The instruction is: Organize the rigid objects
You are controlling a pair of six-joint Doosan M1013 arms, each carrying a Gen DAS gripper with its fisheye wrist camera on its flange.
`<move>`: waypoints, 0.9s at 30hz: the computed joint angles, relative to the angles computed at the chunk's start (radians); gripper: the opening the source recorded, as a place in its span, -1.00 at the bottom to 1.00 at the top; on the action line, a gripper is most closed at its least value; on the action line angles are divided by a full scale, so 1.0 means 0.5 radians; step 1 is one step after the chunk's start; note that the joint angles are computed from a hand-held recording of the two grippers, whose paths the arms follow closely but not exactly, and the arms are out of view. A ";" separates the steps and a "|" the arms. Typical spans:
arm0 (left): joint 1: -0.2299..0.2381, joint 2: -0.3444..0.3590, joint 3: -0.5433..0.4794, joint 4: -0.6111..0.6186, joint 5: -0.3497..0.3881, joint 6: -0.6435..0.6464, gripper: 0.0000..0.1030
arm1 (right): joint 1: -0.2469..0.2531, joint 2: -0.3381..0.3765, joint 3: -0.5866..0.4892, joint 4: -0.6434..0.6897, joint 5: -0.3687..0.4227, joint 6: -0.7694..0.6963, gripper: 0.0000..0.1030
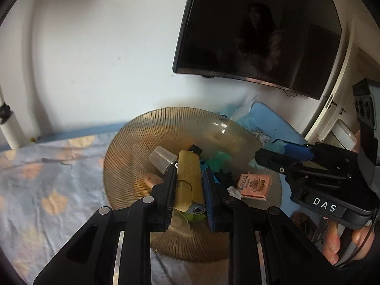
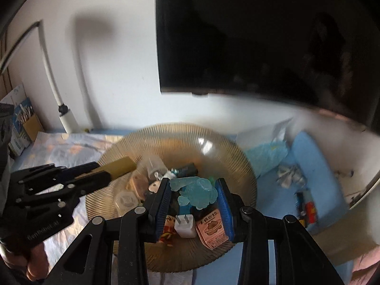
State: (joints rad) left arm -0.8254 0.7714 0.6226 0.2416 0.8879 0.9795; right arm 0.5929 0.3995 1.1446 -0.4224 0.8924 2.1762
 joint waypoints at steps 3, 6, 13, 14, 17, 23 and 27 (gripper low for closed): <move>-0.006 -0.052 0.100 0.116 -0.038 -0.142 0.38 | -0.022 0.029 -0.024 0.045 0.039 -0.039 -0.26; -0.014 -0.232 0.387 0.340 -0.235 -0.400 0.45 | -0.027 0.002 0.001 0.054 0.019 0.038 -0.20; -0.067 -0.608 0.869 1.056 -0.276 -1.105 0.66 | 0.093 -0.089 0.040 0.020 -0.105 0.091 -0.02; -0.085 -0.674 0.961 1.211 -0.252 -1.258 0.71 | 0.133 -0.093 0.032 0.037 -0.129 0.067 0.07; -0.139 -0.823 1.171 1.520 -0.064 -1.559 0.91 | 0.233 -0.075 0.004 0.110 -0.165 -0.037 0.22; -0.183 -0.972 1.471 1.601 0.219 -1.800 0.92 | 0.441 0.099 -0.135 0.197 -0.024 -0.280 0.22; -0.157 -0.954 1.565 1.468 0.312 -1.738 0.92 | 0.466 0.143 -0.094 0.278 -0.084 -0.252 0.22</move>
State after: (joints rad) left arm -0.9037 0.2942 1.4052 0.9755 1.0438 0.1103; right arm 0.8258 0.4709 1.0975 -0.2832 0.8504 2.0500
